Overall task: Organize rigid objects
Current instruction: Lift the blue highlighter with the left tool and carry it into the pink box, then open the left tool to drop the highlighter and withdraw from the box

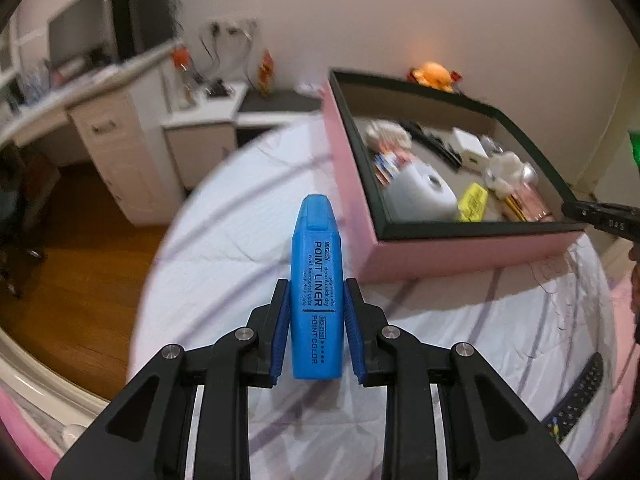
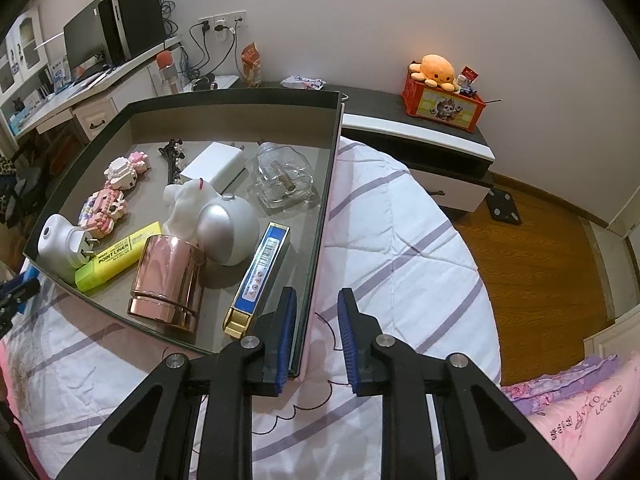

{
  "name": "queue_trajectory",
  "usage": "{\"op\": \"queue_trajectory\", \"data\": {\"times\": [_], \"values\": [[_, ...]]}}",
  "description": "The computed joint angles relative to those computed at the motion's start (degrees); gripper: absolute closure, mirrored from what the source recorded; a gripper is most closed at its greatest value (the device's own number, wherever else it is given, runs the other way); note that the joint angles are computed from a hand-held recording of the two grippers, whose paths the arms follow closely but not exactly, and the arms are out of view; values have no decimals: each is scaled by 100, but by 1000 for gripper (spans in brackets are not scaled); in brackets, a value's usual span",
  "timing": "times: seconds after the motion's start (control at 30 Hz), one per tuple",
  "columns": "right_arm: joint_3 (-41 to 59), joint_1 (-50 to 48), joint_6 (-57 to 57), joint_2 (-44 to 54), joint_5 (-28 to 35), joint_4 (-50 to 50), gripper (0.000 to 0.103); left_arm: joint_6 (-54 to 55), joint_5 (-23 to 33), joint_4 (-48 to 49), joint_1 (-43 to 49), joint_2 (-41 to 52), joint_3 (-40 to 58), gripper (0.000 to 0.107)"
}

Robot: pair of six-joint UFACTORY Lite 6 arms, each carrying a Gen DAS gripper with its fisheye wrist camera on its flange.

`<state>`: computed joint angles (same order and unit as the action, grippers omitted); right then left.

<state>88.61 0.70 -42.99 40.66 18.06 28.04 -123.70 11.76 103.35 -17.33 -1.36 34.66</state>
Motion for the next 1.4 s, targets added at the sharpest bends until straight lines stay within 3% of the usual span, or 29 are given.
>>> {"op": "queue_trajectory", "data": {"times": [0.2,0.47,0.6,0.73,0.87,1.13,1.2,1.4], "values": [[3,11,32,3,6,-33,81,1572,-51,-1495,-74,-565,-120,81],[-5,-3,-91,2,41,108,81,3224,477,-3166,-658,-1181,-4,81],[-96,0,-213,-58,-19,215,81,4047,588,-3812,-810,-1024,486,81],[-49,-17,-273,-32,23,279,81,4424,1012,-3993,-1031,-58,1545,81],[-75,-5,-298,-40,-4,322,81,5335,977,-4736,-1096,1089,2798,81],[-16,-45,-648,-13,148,647,81,8081,1090,-7183,-1061,3158,5299,81],[6,-37,-691,8,165,694,81,8263,1247,-7318,-1042,3509,5732,88],[113,-19,-787,90,254,764,81,8919,1539,-8007,-880,4359,6618,88]]}}
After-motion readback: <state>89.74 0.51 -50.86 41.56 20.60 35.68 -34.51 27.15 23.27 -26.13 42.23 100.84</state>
